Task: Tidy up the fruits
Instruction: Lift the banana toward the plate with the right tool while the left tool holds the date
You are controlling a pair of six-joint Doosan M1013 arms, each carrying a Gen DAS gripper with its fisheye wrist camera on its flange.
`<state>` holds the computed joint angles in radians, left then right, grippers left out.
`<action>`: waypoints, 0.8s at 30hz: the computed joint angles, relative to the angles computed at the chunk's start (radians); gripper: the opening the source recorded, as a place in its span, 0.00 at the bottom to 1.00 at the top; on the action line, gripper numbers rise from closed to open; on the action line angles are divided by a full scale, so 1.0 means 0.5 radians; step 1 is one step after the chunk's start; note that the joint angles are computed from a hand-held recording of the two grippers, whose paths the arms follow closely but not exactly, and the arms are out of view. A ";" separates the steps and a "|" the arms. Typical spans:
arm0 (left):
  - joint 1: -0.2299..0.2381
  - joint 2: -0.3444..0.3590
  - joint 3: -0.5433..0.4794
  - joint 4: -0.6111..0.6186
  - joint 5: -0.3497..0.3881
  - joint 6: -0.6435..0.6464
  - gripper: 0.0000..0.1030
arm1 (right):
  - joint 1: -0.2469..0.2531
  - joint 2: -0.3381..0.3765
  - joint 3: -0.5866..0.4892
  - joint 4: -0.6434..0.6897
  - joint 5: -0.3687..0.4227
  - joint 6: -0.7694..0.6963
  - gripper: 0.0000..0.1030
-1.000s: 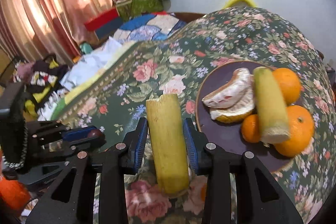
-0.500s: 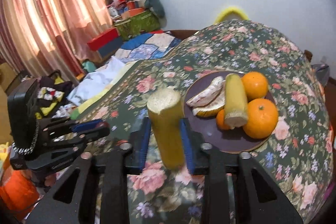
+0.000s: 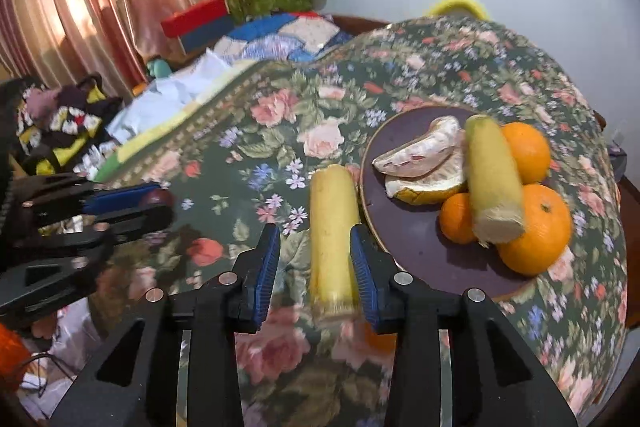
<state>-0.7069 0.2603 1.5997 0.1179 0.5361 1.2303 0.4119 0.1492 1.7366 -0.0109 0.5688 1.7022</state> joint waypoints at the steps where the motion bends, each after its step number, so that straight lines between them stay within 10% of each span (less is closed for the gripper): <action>1: 0.007 0.001 0.004 -0.012 -0.004 0.004 0.17 | -0.004 0.021 -0.019 0.011 0.031 -0.019 0.32; 15: 0.067 0.031 0.018 -0.166 -0.046 0.095 0.17 | -0.030 0.208 -0.206 0.181 0.259 -0.176 0.41; 24: 0.065 0.035 -0.009 -0.129 -0.036 0.058 0.17 | -0.048 0.123 -0.118 0.339 0.110 -0.193 0.32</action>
<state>-0.6743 0.2781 1.5950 0.0533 0.5182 1.2591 0.3878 0.2109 1.6774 0.1584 0.6236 1.6056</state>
